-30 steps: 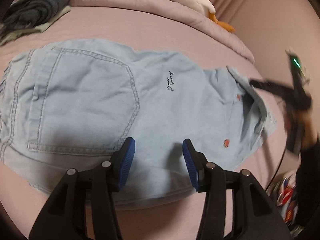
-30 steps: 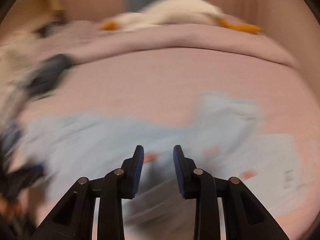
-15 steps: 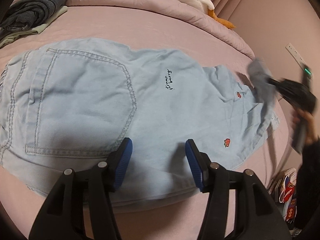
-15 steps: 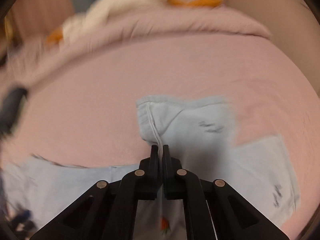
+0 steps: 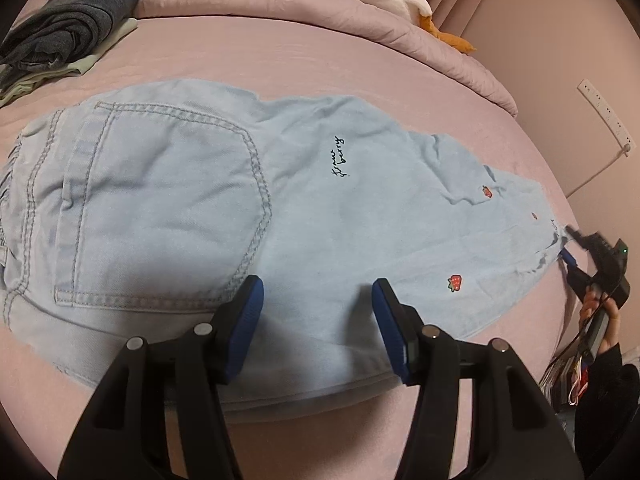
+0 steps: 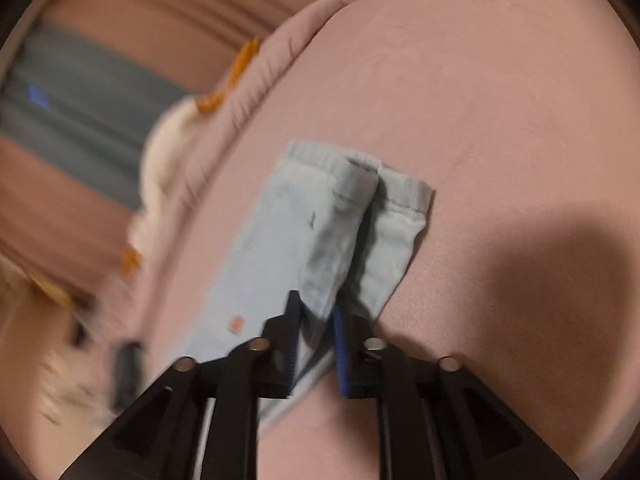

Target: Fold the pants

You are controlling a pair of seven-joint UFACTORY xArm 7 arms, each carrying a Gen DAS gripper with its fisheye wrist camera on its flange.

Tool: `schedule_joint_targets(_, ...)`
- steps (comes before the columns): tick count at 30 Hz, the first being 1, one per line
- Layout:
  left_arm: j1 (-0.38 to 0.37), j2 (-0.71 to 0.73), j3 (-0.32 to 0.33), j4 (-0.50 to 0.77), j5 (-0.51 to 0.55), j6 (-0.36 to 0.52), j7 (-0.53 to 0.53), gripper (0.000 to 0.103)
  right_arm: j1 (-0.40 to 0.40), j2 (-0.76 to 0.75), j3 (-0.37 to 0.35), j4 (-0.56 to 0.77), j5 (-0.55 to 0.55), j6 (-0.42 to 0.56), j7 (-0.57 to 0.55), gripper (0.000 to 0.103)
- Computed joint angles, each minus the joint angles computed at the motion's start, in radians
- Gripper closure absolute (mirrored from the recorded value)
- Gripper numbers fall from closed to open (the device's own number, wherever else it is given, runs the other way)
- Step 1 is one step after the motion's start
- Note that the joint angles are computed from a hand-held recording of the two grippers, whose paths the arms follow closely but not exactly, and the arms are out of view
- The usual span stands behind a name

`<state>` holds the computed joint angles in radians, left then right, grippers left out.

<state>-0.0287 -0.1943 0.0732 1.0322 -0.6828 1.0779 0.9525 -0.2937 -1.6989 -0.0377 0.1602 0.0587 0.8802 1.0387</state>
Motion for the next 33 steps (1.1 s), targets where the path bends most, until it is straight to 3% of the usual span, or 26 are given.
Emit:
schedule_joint_targets(1,0.0,0.0,-0.001,0.0,0.002,-0.001,-0.003,0.047,-0.019,-0.016,-0.003,-0.005,-0.004,-0.013,0.01,0.064)
schedule_joint_targets(2,-0.001,-0.001,-0.003,-0.001,0.004,-0.005,-0.007,0.046,-0.039,-0.01,-0.016,-0.001,-0.016,-0.033,0.006,0.059)
schedule_joint_targets(6,-0.008,-0.011,-0.01,-0.015,0.009,-0.025,-0.014,0.043,-0.071,0.074,-0.046,0.064,-0.049,-0.007,-0.031,0.06)
schedule_joint_targets(7,-0.011,-0.015,-0.013,-0.019,0.012,-0.032,-0.018,0.042,-0.07,0.094,-0.064,0.071,-0.05,-0.018,-0.046,0.065)
schedule_joint_targets(8,-0.014,-0.018,-0.016,-0.022,0.017,-0.041,-0.025,0.041,-0.067,0.143,-0.072,0.093,-0.06,-0.019,-0.07,0.091)
schedule_joint_targets(9,-0.015,-0.019,-0.013,-0.022,0.017,-0.042,-0.028,0.04,-0.059,0.2,-0.055,0.118,-0.061,-0.022,-0.079,0.098)
schedule_joint_targets(14,-0.023,-0.011,-0.01,-0.015,0.008,-0.037,-0.043,0.037,-0.069,0.138,0.032,0.136,-0.103,0.052,-0.085,0.099)
schedule_joint_targets(19,-0.028,-0.014,-0.012,-0.023,0.007,-0.045,-0.01,0.029,-0.073,0.172,0.044,0.105,-0.146,0.066,-0.096,0.099)
schedule_joint_targets(24,-0.006,0.003,0.03,0.031,-0.049,0.057,-0.022,0.028,-0.089,0.2,0.037,0.116,-0.164,0.117,-0.086,0.1)
schedule_joint_targets(25,0.004,0.008,0.037,0.042,-0.07,0.07,-0.016,0.028,-0.091,0.222,0.049,0.142,-0.171,0.133,-0.085,0.097)
schedule_joint_targets(26,0.016,0.012,0.044,0.053,-0.089,0.064,-0.007,0.027,-0.102,0.242,0.082,0.174,-0.193,0.164,-0.092,0.085)
schedule_joint_targets(28,0.035,0.028,0.041,0.07,-0.091,0.021,-0.008,0.027,-0.135,0.33,0.222,0.281,-0.311,0.254,-0.099,0.067)
schedule_joint_targets(30,0.051,0.052,0.035,0.09,-0.076,-0.01,-0.033,0.027,-0.078,0.365,0.268,0.33,-0.36,0.224,-0.119,0.066)
schedule_joint_targets(33,0.069,0.069,0.022,0.096,-0.044,-0.082,-0.034,0.028,0.135,0.521,0.232,0.38,-0.274,0.064,-0.204,0.066)
